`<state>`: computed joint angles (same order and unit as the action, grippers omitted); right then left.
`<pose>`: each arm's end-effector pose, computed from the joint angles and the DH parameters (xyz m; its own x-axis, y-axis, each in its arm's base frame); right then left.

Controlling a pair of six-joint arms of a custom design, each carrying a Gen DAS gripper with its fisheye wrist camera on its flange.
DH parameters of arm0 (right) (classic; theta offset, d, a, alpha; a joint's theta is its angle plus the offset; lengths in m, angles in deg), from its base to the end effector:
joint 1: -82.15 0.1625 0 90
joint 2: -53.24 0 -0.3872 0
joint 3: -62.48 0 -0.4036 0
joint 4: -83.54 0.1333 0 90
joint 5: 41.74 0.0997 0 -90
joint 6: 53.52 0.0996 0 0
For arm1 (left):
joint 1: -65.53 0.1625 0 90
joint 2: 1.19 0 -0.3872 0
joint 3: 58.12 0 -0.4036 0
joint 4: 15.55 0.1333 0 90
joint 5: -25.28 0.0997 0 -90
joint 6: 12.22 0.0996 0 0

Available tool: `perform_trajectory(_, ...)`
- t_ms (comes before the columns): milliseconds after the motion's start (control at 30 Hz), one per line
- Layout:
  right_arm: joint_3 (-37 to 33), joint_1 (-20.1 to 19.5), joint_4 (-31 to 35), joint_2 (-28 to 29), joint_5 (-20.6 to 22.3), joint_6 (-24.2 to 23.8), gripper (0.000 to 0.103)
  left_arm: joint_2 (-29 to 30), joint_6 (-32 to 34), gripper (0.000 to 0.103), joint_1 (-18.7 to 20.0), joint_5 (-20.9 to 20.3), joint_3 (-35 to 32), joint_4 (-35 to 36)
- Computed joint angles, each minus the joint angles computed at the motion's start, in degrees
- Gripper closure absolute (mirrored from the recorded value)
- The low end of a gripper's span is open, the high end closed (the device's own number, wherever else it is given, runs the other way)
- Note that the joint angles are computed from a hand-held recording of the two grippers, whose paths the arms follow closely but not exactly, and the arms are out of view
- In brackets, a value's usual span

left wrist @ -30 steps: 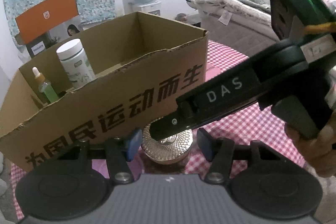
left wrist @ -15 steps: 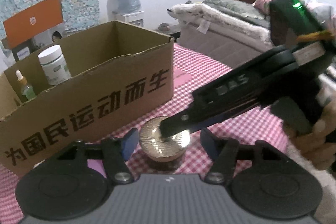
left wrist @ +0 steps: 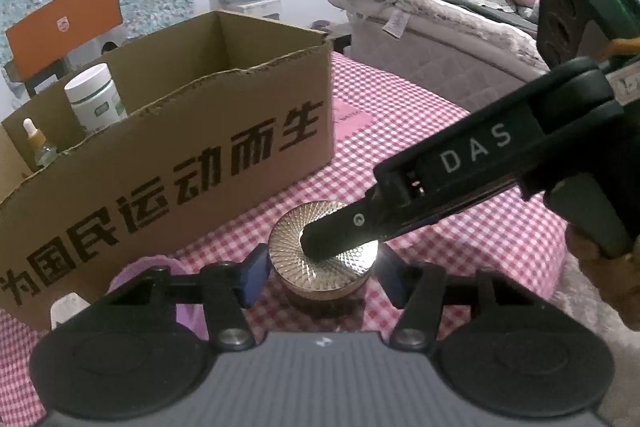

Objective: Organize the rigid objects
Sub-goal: 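Lift the gold jar with both grippers off the table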

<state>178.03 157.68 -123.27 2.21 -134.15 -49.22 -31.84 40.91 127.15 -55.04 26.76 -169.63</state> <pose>-0.0141 -0.5714 0.1172 -0.9450 0.3255 -0.0337 0.2243 0.5695 -0.7908 -0.1931 -0.6732 -0.0473 -0.1539 0.9594 -0.2363 0.9858 0.1655 0.0299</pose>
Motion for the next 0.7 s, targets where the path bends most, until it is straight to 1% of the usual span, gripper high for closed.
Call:
perform_trajectory(100,1.46,-0.13,-0.74,-0.73,-0.13,0.16,0.058,-0.55,1.77,0.045,-0.05,-0.09,0.59,0.83)
perform_trajectory(233,2.53,-0.82,-1.15,-1.39,0.82,0.92,0.056,0.6,3.39,0.042,-0.44,0.95,-0.33,0.8)
perform_trajectory(400,2.72,-1.51,-1.64,-1.39,1.96,1.38,0.055,2.11,1.7,0.043,-0.36,0.89,-1.99,2.08)
perform_trajectory(567,2.77,-1.77,-1.57,-1.44,2.44,1.15,0.055,2.09,0.78,0.044,-0.23,0.34,-1.43,0.84)
perform_trajectory(700,2.87,-1.06,-1.9,-1.26,1.35,0.81,0.057,1.53,-0.29,0.045,-0.15,0.03,-1.28,1.53)
